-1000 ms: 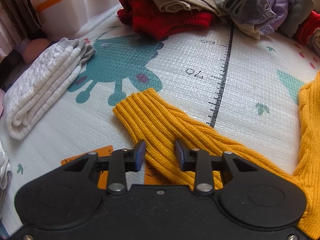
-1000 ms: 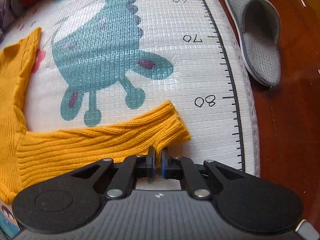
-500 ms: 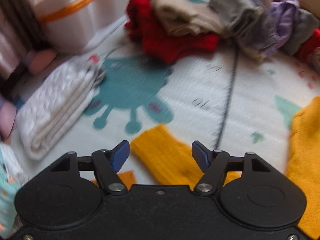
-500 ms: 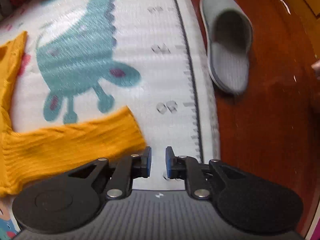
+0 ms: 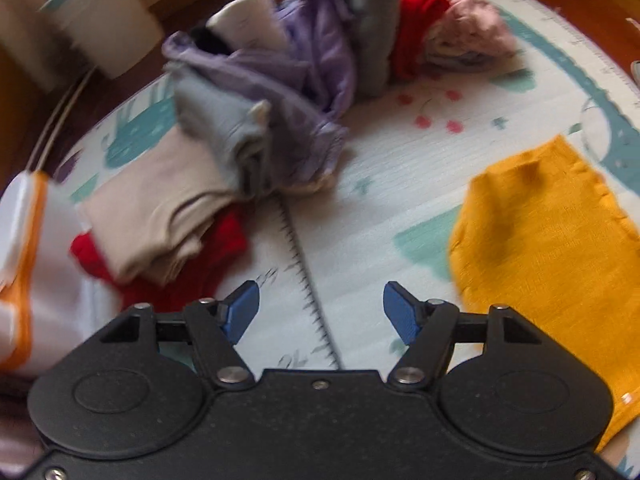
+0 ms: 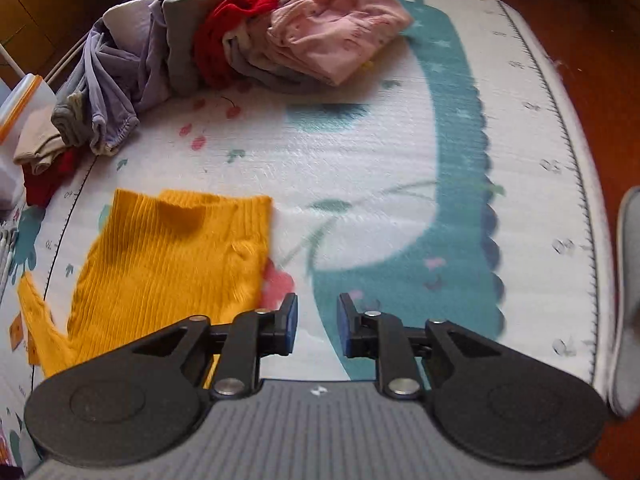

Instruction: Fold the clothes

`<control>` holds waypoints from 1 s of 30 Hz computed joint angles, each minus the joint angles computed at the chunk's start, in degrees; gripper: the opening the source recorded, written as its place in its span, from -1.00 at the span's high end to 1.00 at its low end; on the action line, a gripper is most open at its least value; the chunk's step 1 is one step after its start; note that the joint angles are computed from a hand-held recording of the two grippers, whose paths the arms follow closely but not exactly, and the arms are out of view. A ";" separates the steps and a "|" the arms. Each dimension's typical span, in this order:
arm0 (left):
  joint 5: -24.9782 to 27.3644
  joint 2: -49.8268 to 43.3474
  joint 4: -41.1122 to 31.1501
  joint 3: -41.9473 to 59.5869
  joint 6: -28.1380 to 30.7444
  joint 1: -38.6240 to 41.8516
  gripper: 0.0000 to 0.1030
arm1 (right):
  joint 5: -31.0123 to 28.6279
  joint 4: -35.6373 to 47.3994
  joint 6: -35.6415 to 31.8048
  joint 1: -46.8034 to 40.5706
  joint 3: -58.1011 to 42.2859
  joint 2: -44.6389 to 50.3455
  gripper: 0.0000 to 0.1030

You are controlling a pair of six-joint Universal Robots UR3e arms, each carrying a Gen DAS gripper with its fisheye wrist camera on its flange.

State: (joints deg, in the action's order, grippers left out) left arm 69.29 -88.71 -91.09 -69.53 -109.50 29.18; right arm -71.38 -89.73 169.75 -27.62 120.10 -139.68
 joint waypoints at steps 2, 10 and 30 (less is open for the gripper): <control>-2.20 -2.29 -0.80 0.86 -1.57 -1.78 -0.21 | -1.56 -13.25 7.57 6.60 2.95 7.99 0.37; -5.08 -12.36 5.01 -4.96 -17.45 -9.71 0.07 | -3.87 -40.54 20.09 20.46 2.87 32.16 0.34; -7.11 -19.37 -3.39 -2.69 -13.52 -12.67 0.33 | -6.15 -52.10 20.33 24.94 5.23 42.52 0.24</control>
